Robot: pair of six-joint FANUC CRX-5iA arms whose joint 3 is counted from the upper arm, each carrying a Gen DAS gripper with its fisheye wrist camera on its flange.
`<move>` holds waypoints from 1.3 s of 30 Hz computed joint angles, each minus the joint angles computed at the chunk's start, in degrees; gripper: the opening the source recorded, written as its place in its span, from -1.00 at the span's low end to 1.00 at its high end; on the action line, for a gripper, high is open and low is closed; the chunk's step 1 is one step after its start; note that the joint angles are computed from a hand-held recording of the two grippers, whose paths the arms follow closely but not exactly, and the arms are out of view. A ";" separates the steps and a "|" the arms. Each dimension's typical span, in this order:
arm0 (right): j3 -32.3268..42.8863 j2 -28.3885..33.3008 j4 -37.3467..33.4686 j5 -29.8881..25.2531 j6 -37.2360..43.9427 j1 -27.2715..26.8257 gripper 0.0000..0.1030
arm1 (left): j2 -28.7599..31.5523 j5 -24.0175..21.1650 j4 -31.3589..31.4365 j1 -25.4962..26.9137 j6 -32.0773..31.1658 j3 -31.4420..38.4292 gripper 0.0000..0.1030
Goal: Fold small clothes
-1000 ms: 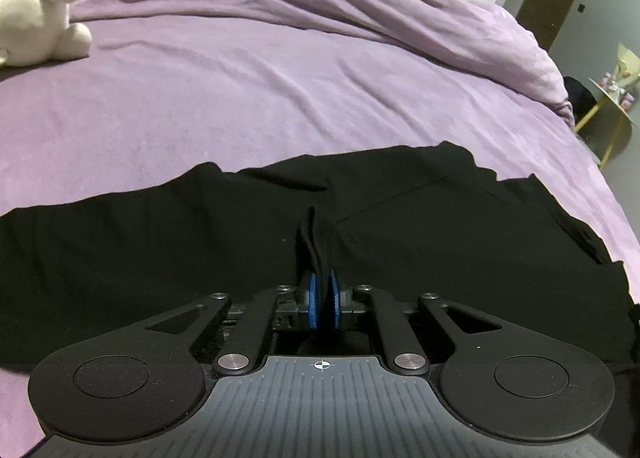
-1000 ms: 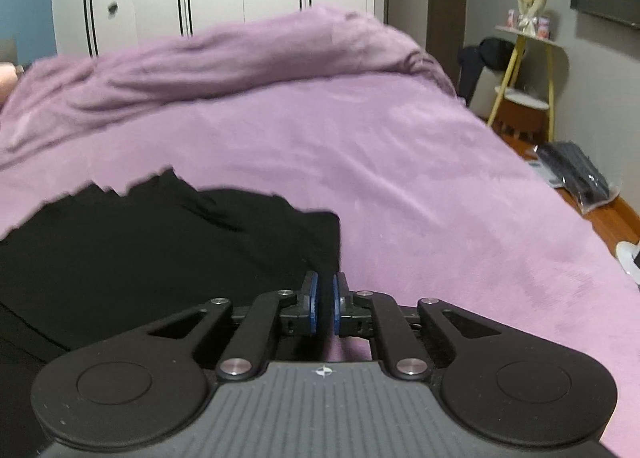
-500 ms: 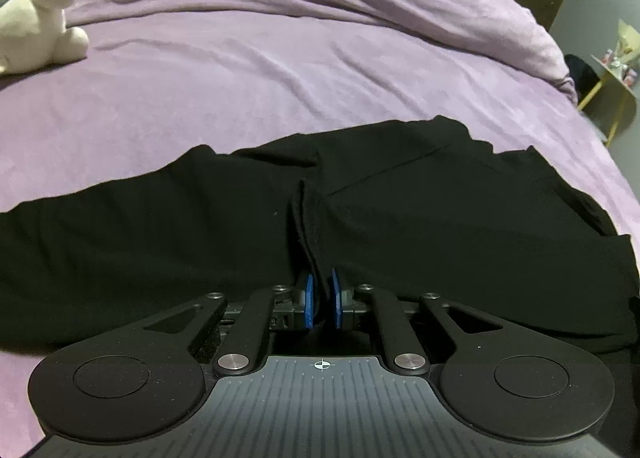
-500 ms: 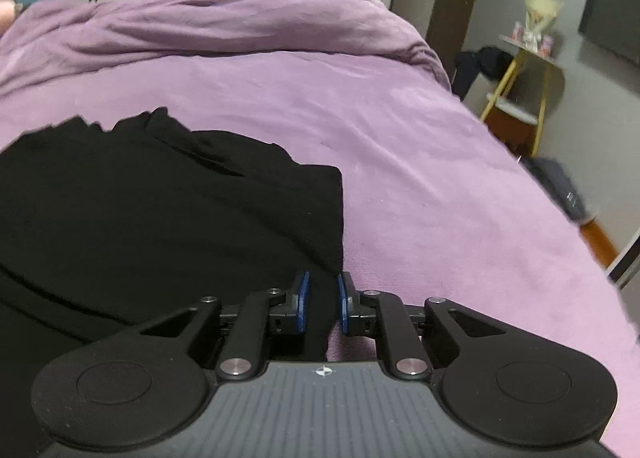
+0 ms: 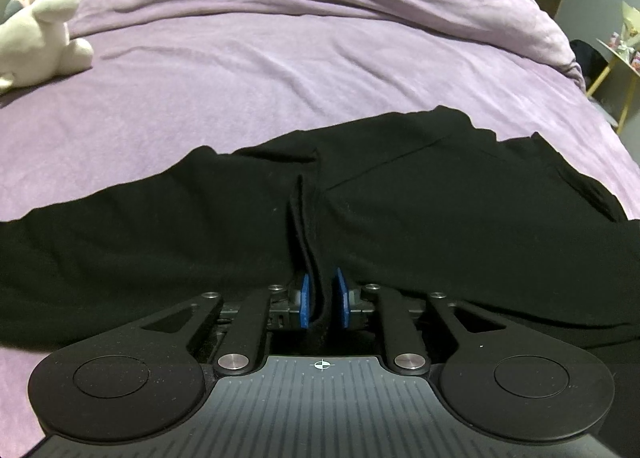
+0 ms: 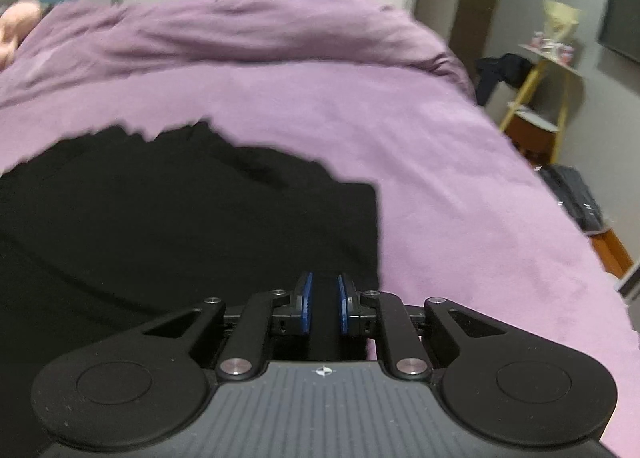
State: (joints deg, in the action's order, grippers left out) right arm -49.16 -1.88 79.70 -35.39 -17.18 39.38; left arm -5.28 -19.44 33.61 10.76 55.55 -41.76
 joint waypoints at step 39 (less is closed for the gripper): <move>-10.20 -17.79 -16.64 10.97 -24.18 18.04 -0.45 | -3.23 -13.67 33.76 44.62 -12.08 -10.43 -0.13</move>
